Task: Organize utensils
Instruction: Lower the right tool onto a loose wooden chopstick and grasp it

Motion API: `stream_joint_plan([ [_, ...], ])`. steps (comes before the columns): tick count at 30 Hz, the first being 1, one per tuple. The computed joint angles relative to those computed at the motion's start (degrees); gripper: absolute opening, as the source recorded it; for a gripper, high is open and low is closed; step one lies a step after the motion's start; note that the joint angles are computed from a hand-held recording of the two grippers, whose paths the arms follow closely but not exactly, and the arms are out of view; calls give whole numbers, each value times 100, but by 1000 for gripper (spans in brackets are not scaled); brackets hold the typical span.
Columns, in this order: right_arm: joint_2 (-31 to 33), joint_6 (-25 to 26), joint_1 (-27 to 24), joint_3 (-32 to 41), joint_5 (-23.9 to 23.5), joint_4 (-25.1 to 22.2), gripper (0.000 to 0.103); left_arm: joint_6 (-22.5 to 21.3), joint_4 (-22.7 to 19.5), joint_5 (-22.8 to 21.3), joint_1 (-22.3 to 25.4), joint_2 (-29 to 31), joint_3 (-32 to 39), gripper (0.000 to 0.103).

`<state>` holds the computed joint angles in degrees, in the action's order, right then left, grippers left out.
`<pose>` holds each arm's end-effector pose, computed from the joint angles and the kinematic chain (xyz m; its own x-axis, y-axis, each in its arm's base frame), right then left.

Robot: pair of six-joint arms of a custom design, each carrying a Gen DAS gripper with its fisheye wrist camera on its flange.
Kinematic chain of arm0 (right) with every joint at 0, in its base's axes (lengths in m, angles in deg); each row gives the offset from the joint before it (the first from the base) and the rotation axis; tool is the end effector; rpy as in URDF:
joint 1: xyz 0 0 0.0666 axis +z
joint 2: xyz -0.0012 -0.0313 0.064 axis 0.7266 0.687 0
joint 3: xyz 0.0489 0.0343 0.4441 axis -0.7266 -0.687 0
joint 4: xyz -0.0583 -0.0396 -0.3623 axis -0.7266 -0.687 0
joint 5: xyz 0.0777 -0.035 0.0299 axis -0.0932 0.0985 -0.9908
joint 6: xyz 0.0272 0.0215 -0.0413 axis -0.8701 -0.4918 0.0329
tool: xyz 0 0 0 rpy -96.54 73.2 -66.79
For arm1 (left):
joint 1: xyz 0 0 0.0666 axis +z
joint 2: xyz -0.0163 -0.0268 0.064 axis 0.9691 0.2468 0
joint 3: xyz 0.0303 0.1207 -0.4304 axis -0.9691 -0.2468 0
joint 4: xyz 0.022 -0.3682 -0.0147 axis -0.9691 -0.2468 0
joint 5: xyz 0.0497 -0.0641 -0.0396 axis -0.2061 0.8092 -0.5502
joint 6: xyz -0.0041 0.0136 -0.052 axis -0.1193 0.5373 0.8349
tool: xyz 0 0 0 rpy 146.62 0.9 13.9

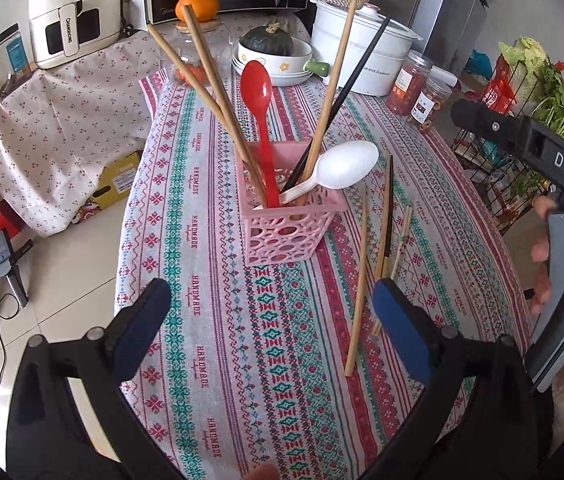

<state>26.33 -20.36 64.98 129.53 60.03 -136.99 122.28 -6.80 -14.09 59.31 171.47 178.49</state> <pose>0.6261 0.2178 0.5245 -0.5945 -0.2664 -0.7587 -0.5396 0.8317 0.1308 0.4700 -0.1304 0.5116 -0.7573 -0.3219 -0.5683 -0.2983 0.9445 -0.1375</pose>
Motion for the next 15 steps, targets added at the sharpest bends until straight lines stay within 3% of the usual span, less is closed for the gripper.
stream_joint_plan([
  [6,428,207,-244,554,41,-946,103,-67,-105,133,-149,294,196,101],
  [11,1058,278,-393,1310,172,-2192,103,53,-7,272,-226,449,152,101],
  [15,1674,556,-409,2033,429,-3301,103,23,-202,364,-279,602,220,101],
])
